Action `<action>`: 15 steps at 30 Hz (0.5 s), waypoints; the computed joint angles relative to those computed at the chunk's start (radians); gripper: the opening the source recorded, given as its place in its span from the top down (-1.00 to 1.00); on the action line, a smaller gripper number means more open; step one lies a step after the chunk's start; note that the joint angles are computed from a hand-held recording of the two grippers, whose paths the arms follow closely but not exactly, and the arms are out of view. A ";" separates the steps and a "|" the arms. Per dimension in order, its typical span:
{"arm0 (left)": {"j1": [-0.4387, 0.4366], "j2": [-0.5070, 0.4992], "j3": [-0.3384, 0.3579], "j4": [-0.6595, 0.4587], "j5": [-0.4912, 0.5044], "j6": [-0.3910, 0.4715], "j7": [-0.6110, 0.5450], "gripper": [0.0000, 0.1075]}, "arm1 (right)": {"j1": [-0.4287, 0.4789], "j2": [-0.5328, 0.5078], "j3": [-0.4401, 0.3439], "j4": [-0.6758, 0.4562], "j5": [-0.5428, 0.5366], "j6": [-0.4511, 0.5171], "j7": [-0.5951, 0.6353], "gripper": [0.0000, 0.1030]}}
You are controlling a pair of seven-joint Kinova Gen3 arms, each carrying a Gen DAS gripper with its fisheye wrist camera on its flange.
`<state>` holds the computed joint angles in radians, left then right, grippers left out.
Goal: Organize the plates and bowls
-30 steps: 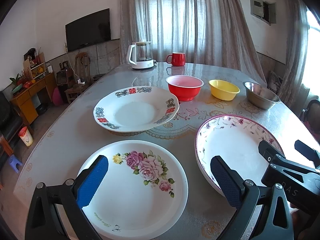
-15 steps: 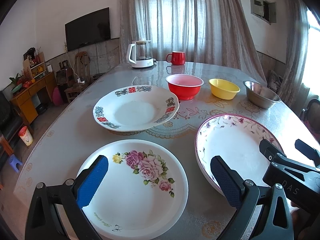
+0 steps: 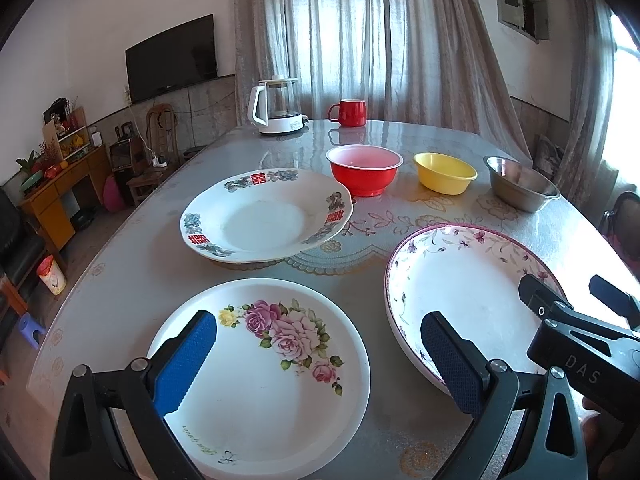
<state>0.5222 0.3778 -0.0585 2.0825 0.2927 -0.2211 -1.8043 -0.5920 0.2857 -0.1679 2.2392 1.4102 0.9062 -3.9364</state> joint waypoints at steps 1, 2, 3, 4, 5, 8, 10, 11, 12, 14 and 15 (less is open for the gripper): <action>0.000 0.001 0.000 -0.001 0.000 0.001 -0.001 -0.91 | 0.001 0.000 0.000 0.001 0.000 -0.002 -0.001 -0.98; 0.002 0.001 -0.001 -0.002 0.001 0.003 -0.002 -0.91 | 0.003 0.000 0.000 0.002 0.002 -0.005 -0.002 -0.98; 0.003 0.001 -0.002 -0.003 0.001 0.004 -0.003 -0.91 | 0.004 0.000 0.001 0.002 0.003 -0.007 -0.002 -0.98; 0.003 0.002 -0.001 -0.005 0.001 0.006 -0.003 -0.91 | 0.005 -0.001 0.001 0.003 0.003 -0.008 -0.003 -0.98; 0.005 0.002 -0.003 -0.006 0.001 0.007 -0.004 -0.91 | 0.007 -0.002 0.001 0.003 0.003 -0.010 -0.001 -0.98; 0.009 0.005 -0.005 -0.010 0.001 0.012 -0.006 -0.91 | 0.010 -0.003 0.001 0.005 0.006 -0.012 -0.004 -0.98; 0.011 0.006 -0.008 -0.012 0.001 0.015 -0.006 -0.91 | 0.016 -0.002 0.003 0.006 0.009 -0.023 -0.006 -0.98; 0.012 0.007 -0.008 -0.013 0.000 0.017 -0.006 -0.91 | 0.018 -0.002 0.003 0.006 0.009 -0.026 -0.005 -0.98; 0.014 0.007 -0.010 -0.015 -0.001 0.020 -0.007 -0.91 | 0.020 -0.001 0.003 0.007 0.010 -0.030 -0.005 -0.98; 0.018 0.009 -0.013 -0.019 -0.001 0.026 -0.007 -0.91 | 0.024 0.000 0.005 0.008 0.014 -0.036 -0.006 -0.98; 0.020 0.011 -0.014 -0.022 -0.002 0.029 -0.006 -0.91 | 0.026 0.000 0.005 0.008 0.014 -0.040 -0.006 -0.98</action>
